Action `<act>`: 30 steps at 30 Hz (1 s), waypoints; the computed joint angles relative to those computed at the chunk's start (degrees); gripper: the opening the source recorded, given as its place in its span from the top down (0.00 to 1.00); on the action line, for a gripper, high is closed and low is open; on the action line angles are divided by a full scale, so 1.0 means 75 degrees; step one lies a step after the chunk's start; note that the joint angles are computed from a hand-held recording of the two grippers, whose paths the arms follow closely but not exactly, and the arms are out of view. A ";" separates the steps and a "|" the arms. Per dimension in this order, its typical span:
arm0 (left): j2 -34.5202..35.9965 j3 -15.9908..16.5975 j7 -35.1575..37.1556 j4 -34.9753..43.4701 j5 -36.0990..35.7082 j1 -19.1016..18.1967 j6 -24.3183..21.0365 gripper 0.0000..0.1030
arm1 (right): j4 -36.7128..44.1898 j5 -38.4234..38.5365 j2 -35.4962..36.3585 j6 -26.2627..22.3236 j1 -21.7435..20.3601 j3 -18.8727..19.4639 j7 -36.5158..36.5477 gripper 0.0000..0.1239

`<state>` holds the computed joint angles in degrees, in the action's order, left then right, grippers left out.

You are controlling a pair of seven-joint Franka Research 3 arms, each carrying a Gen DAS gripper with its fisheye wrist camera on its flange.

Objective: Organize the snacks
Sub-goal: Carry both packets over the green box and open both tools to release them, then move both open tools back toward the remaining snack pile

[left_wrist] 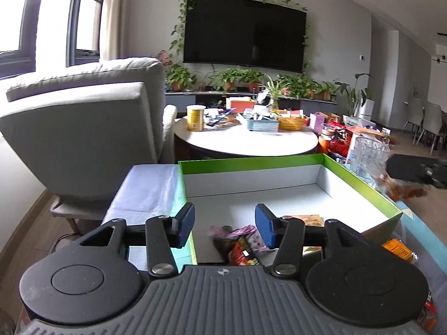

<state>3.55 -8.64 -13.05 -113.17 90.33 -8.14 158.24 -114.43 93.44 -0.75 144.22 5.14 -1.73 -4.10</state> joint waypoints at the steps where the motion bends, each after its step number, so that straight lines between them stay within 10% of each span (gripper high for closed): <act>1: -0.0114 -0.0011 -0.0010 -0.0118 -0.0034 -0.0017 -0.0120 0.55 | 0.0068 -0.0019 0.0060 0.0046 0.0012 0.0014 0.0031 0.65; 30: -0.1221 -0.0517 0.3796 -0.2058 -0.3669 0.0230 0.1009 0.47 | 0.1156 -0.0241 0.1171 0.1782 0.0034 0.0656 0.0639 0.65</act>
